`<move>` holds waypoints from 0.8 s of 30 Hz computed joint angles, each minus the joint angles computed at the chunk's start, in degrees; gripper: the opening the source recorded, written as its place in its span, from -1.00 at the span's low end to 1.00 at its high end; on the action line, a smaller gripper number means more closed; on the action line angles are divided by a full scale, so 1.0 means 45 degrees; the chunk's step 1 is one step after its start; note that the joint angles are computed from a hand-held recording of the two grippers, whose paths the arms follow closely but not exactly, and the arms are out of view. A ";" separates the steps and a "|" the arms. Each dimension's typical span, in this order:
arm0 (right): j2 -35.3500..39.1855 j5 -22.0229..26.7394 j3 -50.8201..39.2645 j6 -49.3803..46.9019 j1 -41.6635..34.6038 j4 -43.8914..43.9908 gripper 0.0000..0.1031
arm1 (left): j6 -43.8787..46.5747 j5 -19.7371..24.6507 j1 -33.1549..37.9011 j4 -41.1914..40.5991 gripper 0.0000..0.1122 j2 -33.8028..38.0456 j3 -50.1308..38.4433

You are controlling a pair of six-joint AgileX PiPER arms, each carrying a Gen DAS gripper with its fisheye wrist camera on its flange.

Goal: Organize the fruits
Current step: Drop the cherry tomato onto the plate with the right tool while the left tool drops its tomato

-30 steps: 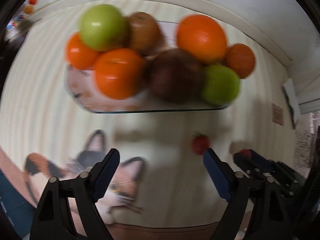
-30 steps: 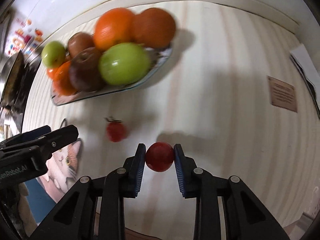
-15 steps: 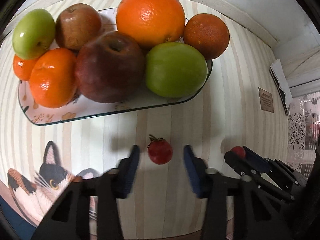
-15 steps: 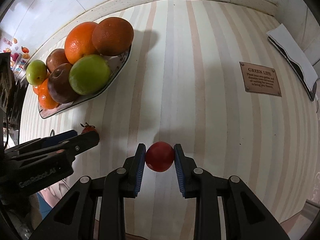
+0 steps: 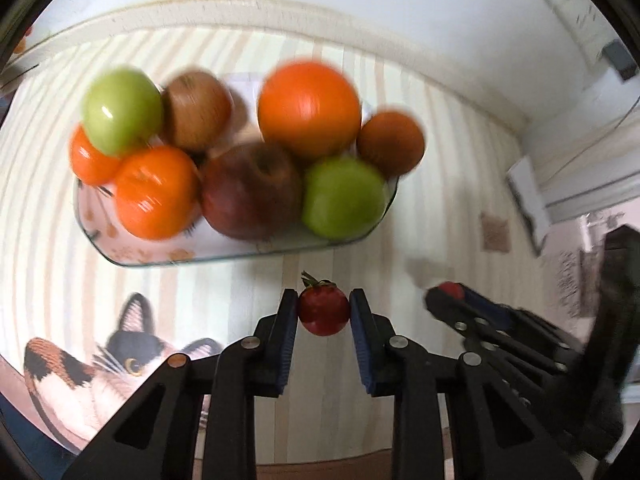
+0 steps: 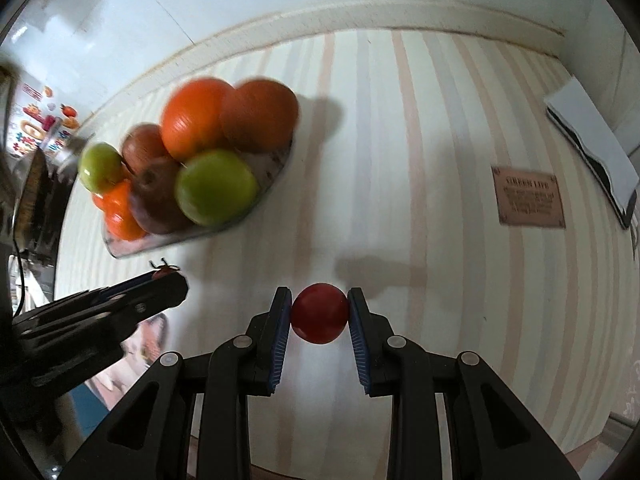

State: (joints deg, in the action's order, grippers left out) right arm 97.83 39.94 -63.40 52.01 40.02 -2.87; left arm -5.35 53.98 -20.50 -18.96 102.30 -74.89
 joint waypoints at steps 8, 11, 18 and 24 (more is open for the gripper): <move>0.1407 -0.0031 -0.3205 -0.1838 -0.0566 0.0736 -0.40 | 0.0419 0.1672 0.2020 -0.1182 -0.58 0.0861 -0.2908; 0.2448 0.0309 -0.4730 -0.2379 -0.0621 0.0939 -0.40 | 0.0331 0.2045 0.2492 -0.1083 -0.58 0.1631 -0.3800; 0.4343 0.1331 -0.7269 -0.2852 -0.0673 0.0961 -0.40 | 0.0390 0.2476 0.2867 -0.0888 -0.58 0.2745 -0.4386; 0.4897 0.1456 -0.7659 -0.3193 -0.0801 0.1243 -0.39 | 0.0205 0.2671 0.2865 -0.0701 -0.57 0.3246 -0.4670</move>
State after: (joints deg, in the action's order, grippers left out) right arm 119.87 46.49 -97.87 37.65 36.41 2.72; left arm -4.43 66.00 -7.61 -22.11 116.91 -95.90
